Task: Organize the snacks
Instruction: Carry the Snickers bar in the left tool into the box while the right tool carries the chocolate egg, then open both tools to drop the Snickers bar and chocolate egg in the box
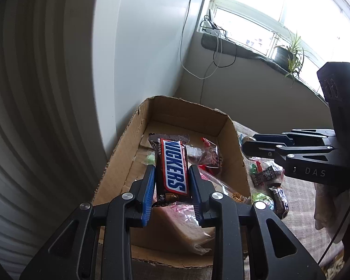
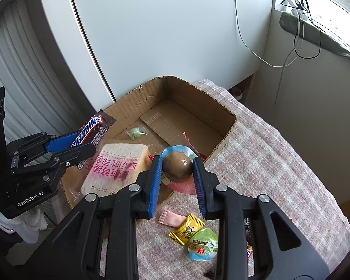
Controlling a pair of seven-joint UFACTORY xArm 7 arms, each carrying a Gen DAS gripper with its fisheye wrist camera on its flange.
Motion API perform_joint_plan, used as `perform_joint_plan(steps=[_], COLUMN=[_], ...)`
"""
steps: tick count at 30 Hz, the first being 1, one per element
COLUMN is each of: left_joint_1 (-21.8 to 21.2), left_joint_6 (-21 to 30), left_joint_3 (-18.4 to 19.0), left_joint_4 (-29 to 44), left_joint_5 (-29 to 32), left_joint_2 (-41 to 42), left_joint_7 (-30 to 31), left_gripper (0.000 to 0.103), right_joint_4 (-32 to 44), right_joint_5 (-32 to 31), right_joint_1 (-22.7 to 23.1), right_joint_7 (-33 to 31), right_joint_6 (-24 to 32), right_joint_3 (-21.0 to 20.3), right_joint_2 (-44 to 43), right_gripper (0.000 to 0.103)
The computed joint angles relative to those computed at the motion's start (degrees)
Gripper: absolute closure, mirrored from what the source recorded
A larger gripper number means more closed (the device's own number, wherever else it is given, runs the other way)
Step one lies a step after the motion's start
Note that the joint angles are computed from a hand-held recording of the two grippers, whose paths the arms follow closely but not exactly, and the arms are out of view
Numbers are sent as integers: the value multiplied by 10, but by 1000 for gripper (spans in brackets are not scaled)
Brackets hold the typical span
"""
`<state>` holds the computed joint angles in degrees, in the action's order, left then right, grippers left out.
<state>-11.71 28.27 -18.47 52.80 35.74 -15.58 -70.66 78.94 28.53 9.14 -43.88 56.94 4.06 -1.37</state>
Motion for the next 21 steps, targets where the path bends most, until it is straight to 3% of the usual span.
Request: perform_joint_plan(steps=[17, 18, 21], left_joint_1=[10, 11, 13], left_joint_6=[-13, -13, -12], left_joint_3=[8, 7, 6], left_joint_4=[-17, -15, -16], left_joint_5=[-17, -15, -13], left_joint_2=[-3, -3, -6], left_joint_7=[16, 14, 10], left_gripper=[75, 75, 63], right_joint_4=[8, 7, -3], right_joint_5=[-15, -15, -7], right_joint_1=[14, 14, 15], right_joint_7=[16, 16, 13], right_joint_6=[-5, -8, -24], right_joint_3=[15, 16, 15], right_joint_2=[22, 22, 14], right_gripper=[74, 70, 37])
